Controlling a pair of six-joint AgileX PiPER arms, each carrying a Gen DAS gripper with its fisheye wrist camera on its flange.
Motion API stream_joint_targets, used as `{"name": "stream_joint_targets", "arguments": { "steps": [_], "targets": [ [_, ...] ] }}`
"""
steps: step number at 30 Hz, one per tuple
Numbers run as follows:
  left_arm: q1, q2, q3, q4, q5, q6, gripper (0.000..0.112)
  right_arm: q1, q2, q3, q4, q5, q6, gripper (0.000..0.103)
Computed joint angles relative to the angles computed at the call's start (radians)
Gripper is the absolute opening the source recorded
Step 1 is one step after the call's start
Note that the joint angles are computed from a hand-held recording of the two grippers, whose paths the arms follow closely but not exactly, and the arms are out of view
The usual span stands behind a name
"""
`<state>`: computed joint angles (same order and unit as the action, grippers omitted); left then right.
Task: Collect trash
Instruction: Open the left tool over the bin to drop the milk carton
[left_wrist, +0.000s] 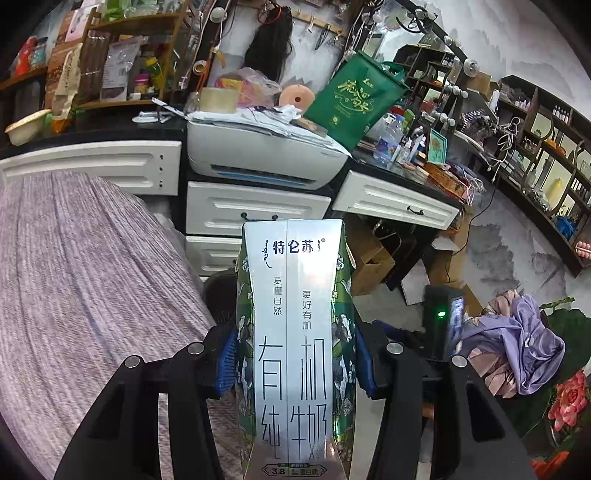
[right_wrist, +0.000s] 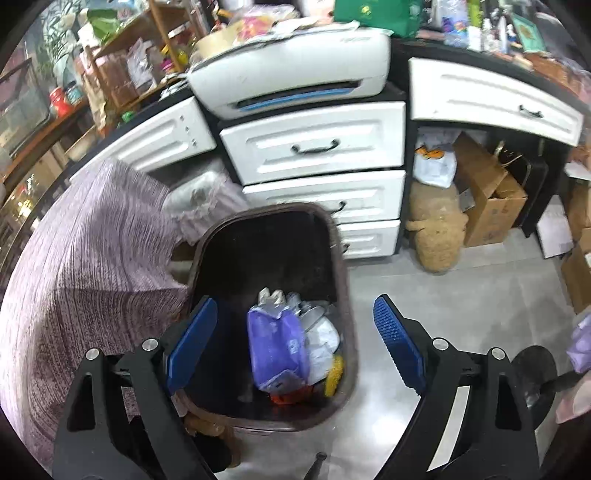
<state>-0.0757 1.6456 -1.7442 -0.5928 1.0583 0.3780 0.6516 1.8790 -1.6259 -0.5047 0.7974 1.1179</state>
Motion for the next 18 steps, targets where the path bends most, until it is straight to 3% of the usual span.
{"name": "stream_joint_targets", "arguments": {
  "steps": [8, 18],
  "targets": [
    [-0.117, 0.091, 0.000, 0.113, -0.037, -0.114, 0.050, -0.026, -0.145, 0.159, -0.095, 0.024, 0.127, 0.086],
    [-0.228, 0.223, -0.082, 0.264, -0.023, -0.216, 0.050, -0.065, -0.223, 0.268, -0.080, 0.009, 0.153, 0.086]
  ]
}}
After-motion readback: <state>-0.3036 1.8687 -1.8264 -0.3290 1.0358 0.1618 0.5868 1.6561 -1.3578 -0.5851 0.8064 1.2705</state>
